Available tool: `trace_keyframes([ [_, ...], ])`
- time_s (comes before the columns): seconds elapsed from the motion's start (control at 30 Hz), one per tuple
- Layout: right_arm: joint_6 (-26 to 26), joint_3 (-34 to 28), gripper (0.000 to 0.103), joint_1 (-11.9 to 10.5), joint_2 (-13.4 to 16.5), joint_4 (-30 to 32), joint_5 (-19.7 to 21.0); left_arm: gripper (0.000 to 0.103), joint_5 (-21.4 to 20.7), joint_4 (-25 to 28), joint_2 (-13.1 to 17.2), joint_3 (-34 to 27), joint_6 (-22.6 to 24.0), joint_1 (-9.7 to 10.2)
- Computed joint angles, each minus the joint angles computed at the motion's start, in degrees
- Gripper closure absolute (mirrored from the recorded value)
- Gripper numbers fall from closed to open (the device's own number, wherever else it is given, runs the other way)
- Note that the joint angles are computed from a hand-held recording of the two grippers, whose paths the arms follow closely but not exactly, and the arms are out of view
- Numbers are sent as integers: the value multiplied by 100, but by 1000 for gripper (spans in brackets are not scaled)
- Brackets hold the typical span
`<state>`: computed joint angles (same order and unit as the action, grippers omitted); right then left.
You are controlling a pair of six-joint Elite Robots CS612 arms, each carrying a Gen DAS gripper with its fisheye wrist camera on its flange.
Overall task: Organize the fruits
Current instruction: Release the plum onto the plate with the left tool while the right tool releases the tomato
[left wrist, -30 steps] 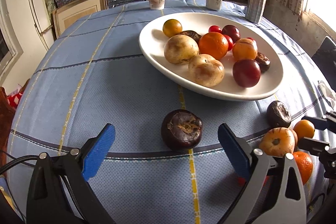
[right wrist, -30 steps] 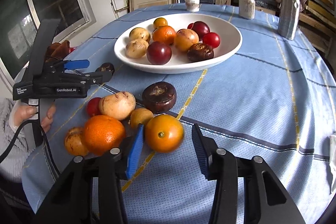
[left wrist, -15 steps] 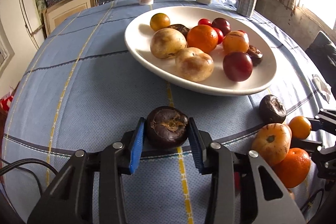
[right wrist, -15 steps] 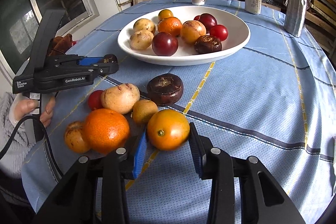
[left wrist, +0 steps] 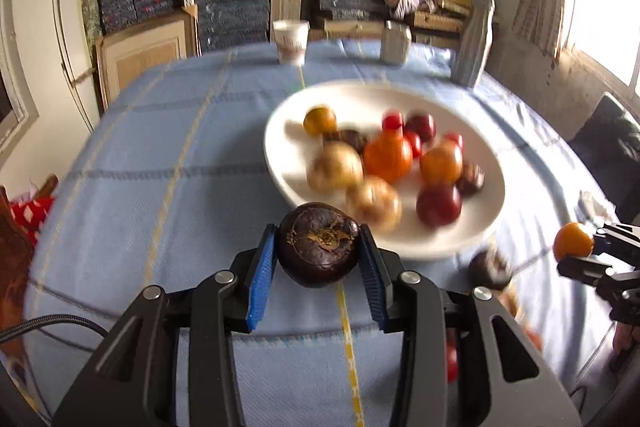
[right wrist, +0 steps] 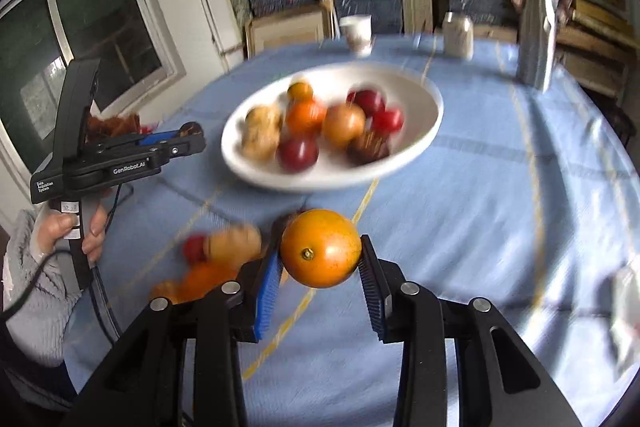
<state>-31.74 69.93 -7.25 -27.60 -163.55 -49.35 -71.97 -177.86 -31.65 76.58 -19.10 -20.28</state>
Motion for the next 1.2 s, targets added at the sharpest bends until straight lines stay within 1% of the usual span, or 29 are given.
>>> trace_keyframes([
  [0.13,281,-260,65,31,-19,-523,14,64,217,102,-8,-310,97,52],
  [0.23,387,-538,65,98,53,-622,-58,64,192,306,108,-674,37,124],
  [0.3,504,-875,65,178,204,-564,-166,64,210,482,215,-910,12,160],
  [0.37,614,-1211,65,241,380,-422,-278,64,220,790,385,-1236,-15,194],
  [0.53,891,-2114,65,398,929,-86,-850,64,-6,1374,799,-1875,-174,298],
  [0.63,971,-2460,65,431,1146,185,-1028,64,-117,1586,944,-2074,-243,341],
  [0.7,997,-2657,65,440,1272,362,-1137,64,-94,1550,990,-2112,-240,349],
  [0.77,963,-2708,65,446,1312,488,-1177,64,-204,1485,997,-2116,-268,374],
  [0.83,991,-2701,64,439,1317,530,-1113,60,-281,1372,995,-2091,-301,390],
  [0.87,1012,-2722,61,434,1323,614,-1072,51,-247,1346,997,-2087,-290,386],
  [0.9,1022,-2731,54,432,1327,649,-1068,43,-177,1301,995,-2071,-271,375],
  [0.93,1062,-2692,52,425,1320,557,-1068,41,-100,1233,992,-2046,-240,362],
  [1.0,1070,-2648,52,422,1298,488,-1071,40,-82,1214,978,-2027,-220,350],
  [1.13,1171,-2538,50,378,1239,382,-916,35,-62,1126,923,-1928,-221,336],
  [1.2,1237,-2450,47,350,1200,255,-859,34,-50,1081,878,-1845,-219,329],
])
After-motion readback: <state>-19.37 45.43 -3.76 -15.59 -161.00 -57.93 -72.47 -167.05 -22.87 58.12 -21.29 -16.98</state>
